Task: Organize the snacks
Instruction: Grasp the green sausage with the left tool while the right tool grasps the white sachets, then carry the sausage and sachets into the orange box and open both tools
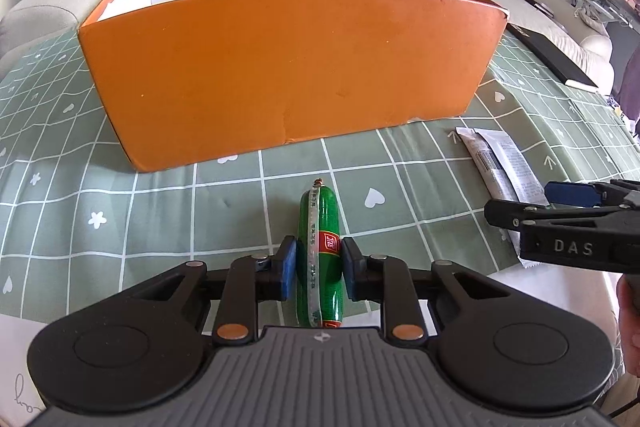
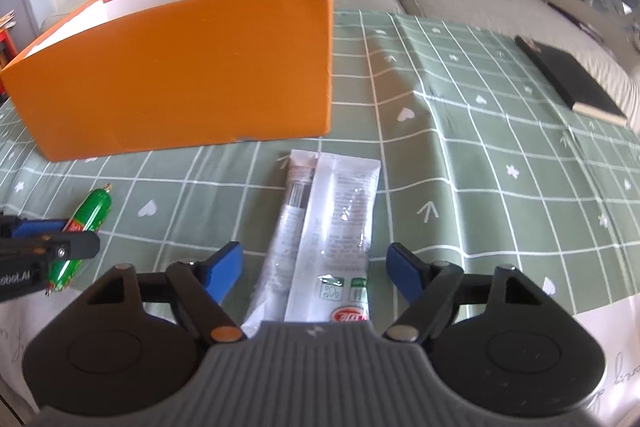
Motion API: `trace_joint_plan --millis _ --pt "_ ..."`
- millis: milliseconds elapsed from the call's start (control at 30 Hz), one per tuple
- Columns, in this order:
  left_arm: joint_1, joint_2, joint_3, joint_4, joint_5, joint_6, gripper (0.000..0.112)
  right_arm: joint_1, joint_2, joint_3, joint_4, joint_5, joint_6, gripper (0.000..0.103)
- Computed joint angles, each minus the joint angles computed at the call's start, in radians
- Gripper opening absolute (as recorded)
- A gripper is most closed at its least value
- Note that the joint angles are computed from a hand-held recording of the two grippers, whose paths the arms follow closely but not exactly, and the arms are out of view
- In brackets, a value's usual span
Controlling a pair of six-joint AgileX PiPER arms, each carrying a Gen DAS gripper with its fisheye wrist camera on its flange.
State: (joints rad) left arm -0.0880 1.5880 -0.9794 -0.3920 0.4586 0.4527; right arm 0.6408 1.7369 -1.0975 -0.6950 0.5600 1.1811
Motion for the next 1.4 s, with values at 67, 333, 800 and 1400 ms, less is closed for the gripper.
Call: trace_joint_plan --millis 67,333,800,1400 --pt "-0.004 0.003 -0.006 0.019 0.004 -0.016 0.026 0.000 0.019 -0.016 -0.001 0.009 -0.011 0.074" --pt "-0.044 0.001 -0.001 0.146 -0.018 -0.097 0.028 0.011 0.040 -0.037 -0.046 0.000 -0.014 0.054" --pt "-0.046 -0.009 0.009 0.180 -0.029 -0.123 0.025 0.038 0.022 -0.062 0.072 0.013 -0.165 0.046" --pt "0.036 -0.169 0.015 0.071 0.032 -0.108 0.024 0.150 -0.112 -0.058 0.053 0.048 -0.201 0.045"
